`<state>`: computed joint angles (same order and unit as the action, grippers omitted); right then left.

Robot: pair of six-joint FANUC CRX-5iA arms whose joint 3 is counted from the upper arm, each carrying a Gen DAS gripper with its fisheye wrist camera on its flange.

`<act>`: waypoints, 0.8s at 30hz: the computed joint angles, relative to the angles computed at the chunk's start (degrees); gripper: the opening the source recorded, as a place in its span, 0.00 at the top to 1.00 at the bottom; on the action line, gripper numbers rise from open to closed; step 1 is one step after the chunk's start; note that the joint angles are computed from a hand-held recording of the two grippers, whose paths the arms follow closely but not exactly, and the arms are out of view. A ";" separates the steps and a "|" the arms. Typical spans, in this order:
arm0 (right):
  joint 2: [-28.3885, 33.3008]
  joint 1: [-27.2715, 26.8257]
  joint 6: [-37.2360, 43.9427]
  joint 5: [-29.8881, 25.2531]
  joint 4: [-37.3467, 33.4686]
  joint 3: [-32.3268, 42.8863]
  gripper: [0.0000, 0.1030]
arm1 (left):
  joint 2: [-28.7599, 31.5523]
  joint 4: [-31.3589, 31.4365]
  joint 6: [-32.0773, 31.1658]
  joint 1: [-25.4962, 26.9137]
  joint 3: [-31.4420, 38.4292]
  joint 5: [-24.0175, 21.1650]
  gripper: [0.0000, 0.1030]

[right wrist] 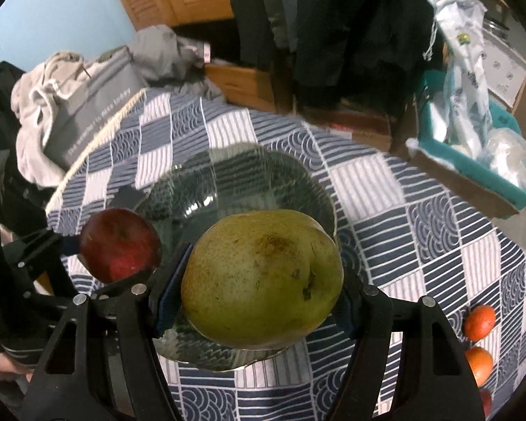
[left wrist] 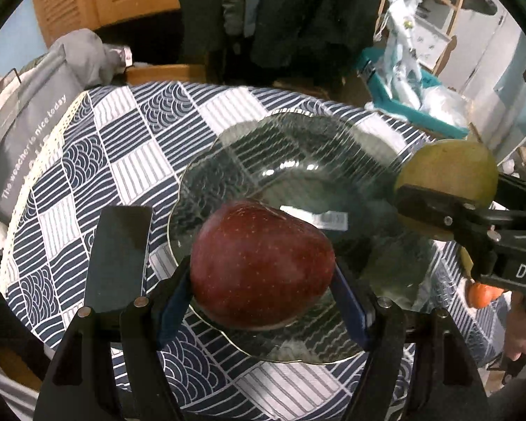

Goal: Organize fruits
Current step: 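Lower the red apple into the glass bowl with the left tool while the right lowers the pear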

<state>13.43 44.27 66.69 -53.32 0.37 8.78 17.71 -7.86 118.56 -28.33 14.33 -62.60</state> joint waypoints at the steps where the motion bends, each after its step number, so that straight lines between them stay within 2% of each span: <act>1: 0.26 -0.01 0.21 -0.25 -0.29 0.04 0.31 | 0.19 0.32 -0.05 0.15 -0.16 -0.19 0.26; 7: 1.59 0.02 1.66 -1.80 -1.95 0.36 0.31 | 1.07 3.49 -1.14 1.03 -1.42 -0.51 0.26; 24: 3.79 -0.69 3.45 -5.07 -4.97 1.86 0.31 | 3.83 5.23 -3.47 1.15 -1.50 -3.33 0.25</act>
<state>17.22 43.57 70.14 -58.39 -4.60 10.65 21.54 -2.63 115.09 -27.17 12.83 -65.93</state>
